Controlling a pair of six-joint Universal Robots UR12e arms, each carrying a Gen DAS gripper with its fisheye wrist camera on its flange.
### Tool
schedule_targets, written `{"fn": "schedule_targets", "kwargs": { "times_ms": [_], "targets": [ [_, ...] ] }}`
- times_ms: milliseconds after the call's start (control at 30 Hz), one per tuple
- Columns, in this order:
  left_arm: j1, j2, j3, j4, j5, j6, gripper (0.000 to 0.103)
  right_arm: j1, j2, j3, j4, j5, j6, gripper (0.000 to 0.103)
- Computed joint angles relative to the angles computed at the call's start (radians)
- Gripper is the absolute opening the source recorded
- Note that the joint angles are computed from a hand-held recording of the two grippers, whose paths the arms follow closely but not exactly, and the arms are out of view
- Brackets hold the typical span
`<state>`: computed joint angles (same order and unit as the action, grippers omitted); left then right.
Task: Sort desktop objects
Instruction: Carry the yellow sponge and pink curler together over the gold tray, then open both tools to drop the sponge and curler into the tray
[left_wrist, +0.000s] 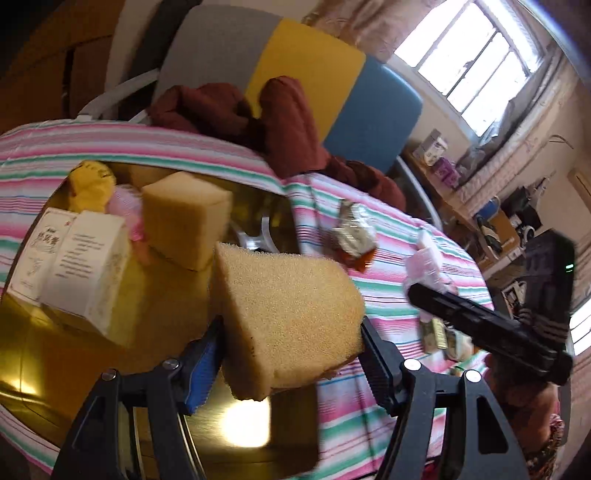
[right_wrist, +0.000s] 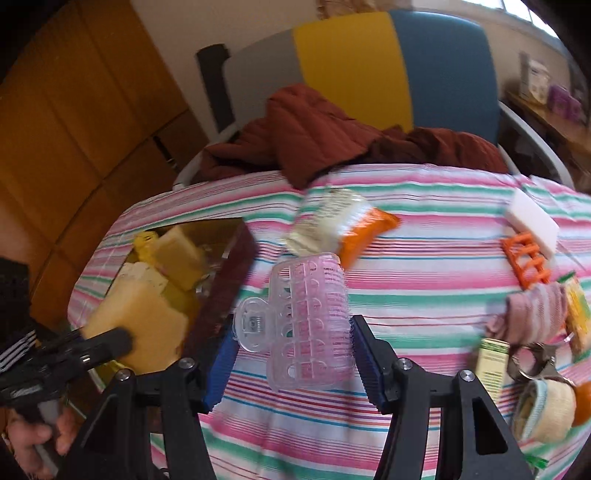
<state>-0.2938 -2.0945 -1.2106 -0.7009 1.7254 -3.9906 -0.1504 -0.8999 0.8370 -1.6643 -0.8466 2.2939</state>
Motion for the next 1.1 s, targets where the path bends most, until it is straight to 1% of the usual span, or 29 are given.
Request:
{"fn": "schedule_targets", "kwargs": {
  "times_ms": [67, 200, 267, 333, 433, 500, 567, 633, 667, 700, 767, 833, 933, 1000, 1100],
  "targets": [
    [0.011, 0.010, -0.025, -0.015, 0.007, -0.013, 0.070, 0.018, -0.005, -0.002, 0.021, 0.012, -0.029, 0.060],
    [0.028, 0.013, -0.042, -0.051, 0.008, -0.015, 0.070, 0.065, 0.003, -0.025, 0.025, -0.015, -0.090, 0.060],
    [0.033, 0.004, -0.029, -0.081, 0.014, 0.016, 0.071, 0.088, 0.019, -0.051, 0.023, -0.034, -0.097, 0.060],
    [0.036, -0.006, -0.014, -0.106, 0.024, 0.045, 0.074, 0.110, 0.033, -0.073, 0.015, -0.052, -0.106, 0.060],
    [0.039, -0.015, 0.006, -0.157, 0.045, 0.051, 0.078, 0.135, 0.049, -0.089, -0.010, -0.081, -0.122, 0.060],
    [0.044, -0.013, 0.002, -0.152, 0.028, 0.046, 0.079, 0.150, 0.063, -0.102, -0.016, -0.099, -0.125, 0.061],
    [0.047, -0.005, -0.010, -0.145, 0.014, 0.044, 0.080, 0.161, 0.081, -0.128, 0.004, -0.113, -0.115, 0.063],
    [0.047, 0.000, -0.013, -0.155, 0.012, 0.042, 0.080, 0.163, 0.094, -0.150, 0.025, -0.117, -0.092, 0.068],
    [0.045, 0.006, -0.021, -0.148, 0.016, 0.039, 0.081, 0.161, 0.095, -0.150, 0.025, -0.109, -0.085, 0.071],
    [0.044, 0.012, -0.029, -0.136, 0.020, 0.040, 0.081, 0.156, 0.091, -0.143, 0.021, -0.099, -0.079, 0.072],
    [0.042, 0.019, -0.044, -0.107, 0.027, 0.041, 0.082, 0.147, 0.076, -0.116, -0.002, -0.085, -0.066, 0.072],
    [0.046, 0.017, -0.046, -0.090, 0.018, 0.051, 0.082, 0.135, 0.059, -0.085, -0.030, -0.069, -0.032, 0.072],
    [0.056, -0.003, -0.013, -0.157, 0.008, 0.062, 0.082, 0.120, 0.050, -0.076, 0.006, -0.041, -0.008, 0.068],
    [0.057, -0.004, -0.009, -0.155, 0.007, 0.062, 0.082, 0.109, 0.039, -0.059, 0.024, -0.020, 0.000, 0.067],
    [0.050, 0.003, -0.011, -0.136, 0.048, 0.071, 0.083, 0.097, 0.013, -0.018, 0.026, -0.007, -0.024, 0.067]
  ]
}}
